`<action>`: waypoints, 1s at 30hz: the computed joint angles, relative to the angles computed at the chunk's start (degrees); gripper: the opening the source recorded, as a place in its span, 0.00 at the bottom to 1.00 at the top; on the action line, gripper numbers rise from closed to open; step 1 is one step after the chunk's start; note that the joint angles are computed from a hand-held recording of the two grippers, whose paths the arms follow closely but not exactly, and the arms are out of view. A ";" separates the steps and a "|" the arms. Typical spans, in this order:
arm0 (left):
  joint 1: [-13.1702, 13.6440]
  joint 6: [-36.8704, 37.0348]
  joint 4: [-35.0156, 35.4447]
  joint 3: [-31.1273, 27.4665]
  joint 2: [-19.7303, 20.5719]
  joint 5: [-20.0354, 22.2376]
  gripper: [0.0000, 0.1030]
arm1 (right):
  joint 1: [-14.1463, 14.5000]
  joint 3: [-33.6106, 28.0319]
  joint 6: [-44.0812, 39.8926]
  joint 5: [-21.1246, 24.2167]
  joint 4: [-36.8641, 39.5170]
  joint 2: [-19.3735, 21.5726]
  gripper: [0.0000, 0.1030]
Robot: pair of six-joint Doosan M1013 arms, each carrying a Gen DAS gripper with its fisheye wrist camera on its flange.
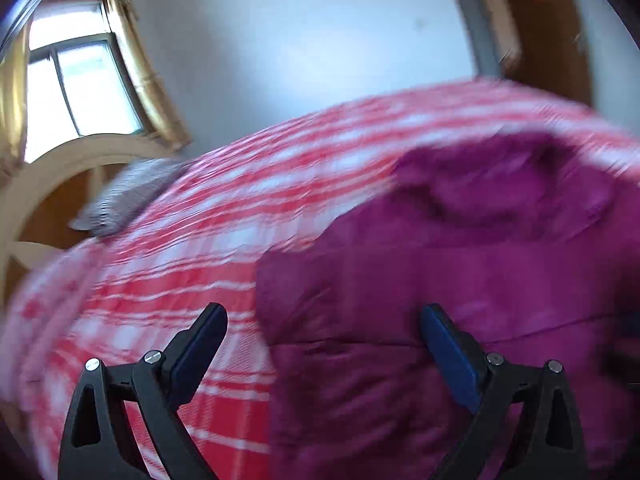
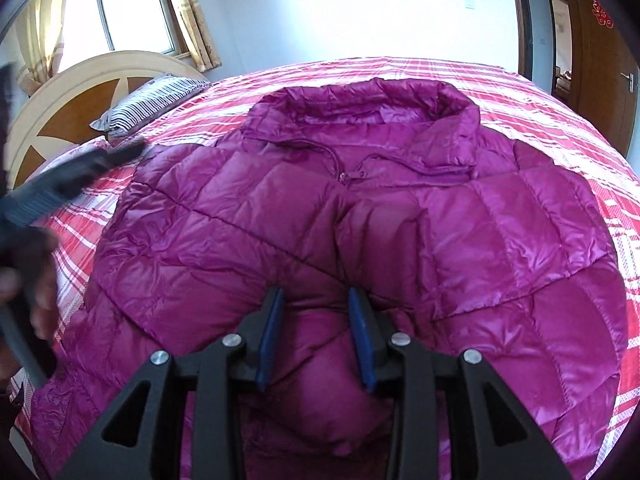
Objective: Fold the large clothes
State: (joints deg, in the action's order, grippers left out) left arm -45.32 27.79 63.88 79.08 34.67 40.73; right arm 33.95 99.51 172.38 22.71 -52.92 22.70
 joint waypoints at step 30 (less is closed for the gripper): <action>3.35 1.05 -7.57 -4.49 3.90 11.17 0.99 | 1.13 -1.46 -3.22 2.82 0.06 0.89 0.57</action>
State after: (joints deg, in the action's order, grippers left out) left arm -41.98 28.83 56.31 74.59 38.57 51.90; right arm 35.08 98.05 169.16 25.53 -52.87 23.59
